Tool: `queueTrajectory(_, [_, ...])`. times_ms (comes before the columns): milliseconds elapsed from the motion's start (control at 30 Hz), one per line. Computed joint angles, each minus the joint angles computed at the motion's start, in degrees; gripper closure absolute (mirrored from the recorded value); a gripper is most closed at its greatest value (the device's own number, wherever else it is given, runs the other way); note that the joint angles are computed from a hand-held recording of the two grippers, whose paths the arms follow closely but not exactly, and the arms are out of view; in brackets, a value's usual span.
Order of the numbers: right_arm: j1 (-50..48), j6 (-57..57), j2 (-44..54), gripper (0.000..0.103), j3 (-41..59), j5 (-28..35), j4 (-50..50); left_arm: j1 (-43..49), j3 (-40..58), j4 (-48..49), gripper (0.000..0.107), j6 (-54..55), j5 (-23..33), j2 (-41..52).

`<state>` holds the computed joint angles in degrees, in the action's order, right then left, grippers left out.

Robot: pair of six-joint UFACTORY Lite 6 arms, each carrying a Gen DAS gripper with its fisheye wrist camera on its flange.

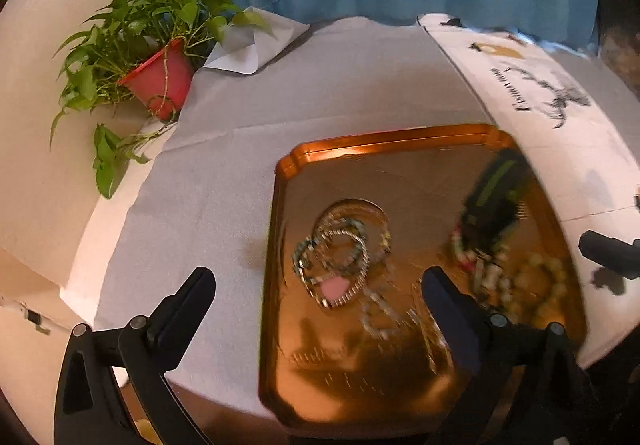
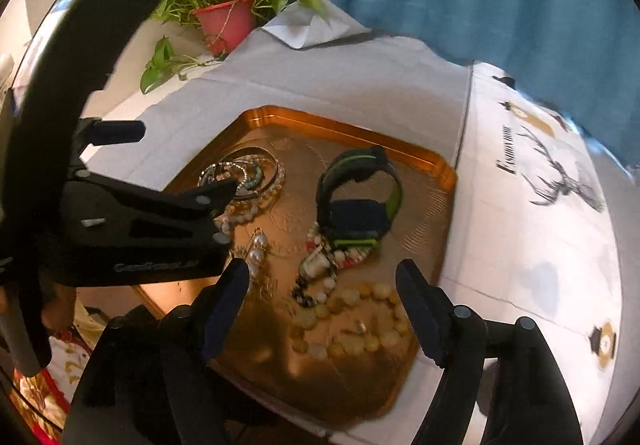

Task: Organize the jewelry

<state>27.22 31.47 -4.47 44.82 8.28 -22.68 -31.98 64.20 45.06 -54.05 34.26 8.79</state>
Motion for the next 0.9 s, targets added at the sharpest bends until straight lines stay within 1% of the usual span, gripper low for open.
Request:
queueTrajectory(100, [1.1, 7.1, -7.3, 0.025, -4.0, 3.4, -5.2, -2.4, -4.4, -0.2, 0.004, -3.2, 1.8, -6.4])
queueTrajectory(200, [5.1, 21.6, -16.4, 0.02, -8.8, 9.0, -17.3, -5.3, -9.0, -0.4, 0.004, -6.3, 3.4, -13.2])
queueTrajectory(300, [10.5, 30.7, -24.5, 0.017, -12.6, 16.6, -24.0, -10.3, -12.9, 1.1, 0.004, -10.4, 8.3, -20.0])
queueTrajectory(367, [14.6, 34.0, -29.3, 0.016, -14.6, 22.4, -25.1, -14.0, -14.7, 1.9, 0.004, -13.0, 11.7, -23.2])
queueTrajectory(533, [25.4, 42.0, -39.3, 0.015, -18.0, 34.1, -26.6, -24.9, -18.8, 2.6, 0.004, -18.9, 21.6, -32.0])
queueTrajectory(667, [35.8, 48.4, -43.0, 0.014, -18.9, 44.3, -27.9, -31.8, -20.8, 3.5, 0.004, -23.1, 28.1, -35.8])
queueTrajectory(767, [40.2, 50.8, -43.9, 0.014, -19.0, 48.3, -28.2, -36.0, -22.0, 3.6, 0.004, -26.0, 31.9, -37.8])
queueTrajectory(900, [47.8, 55.1, -44.9, 0.014, -19.2, 54.6, -28.7, -38.6, -22.4, 3.5, 0.004, -27.6, 34.6, -39.6])
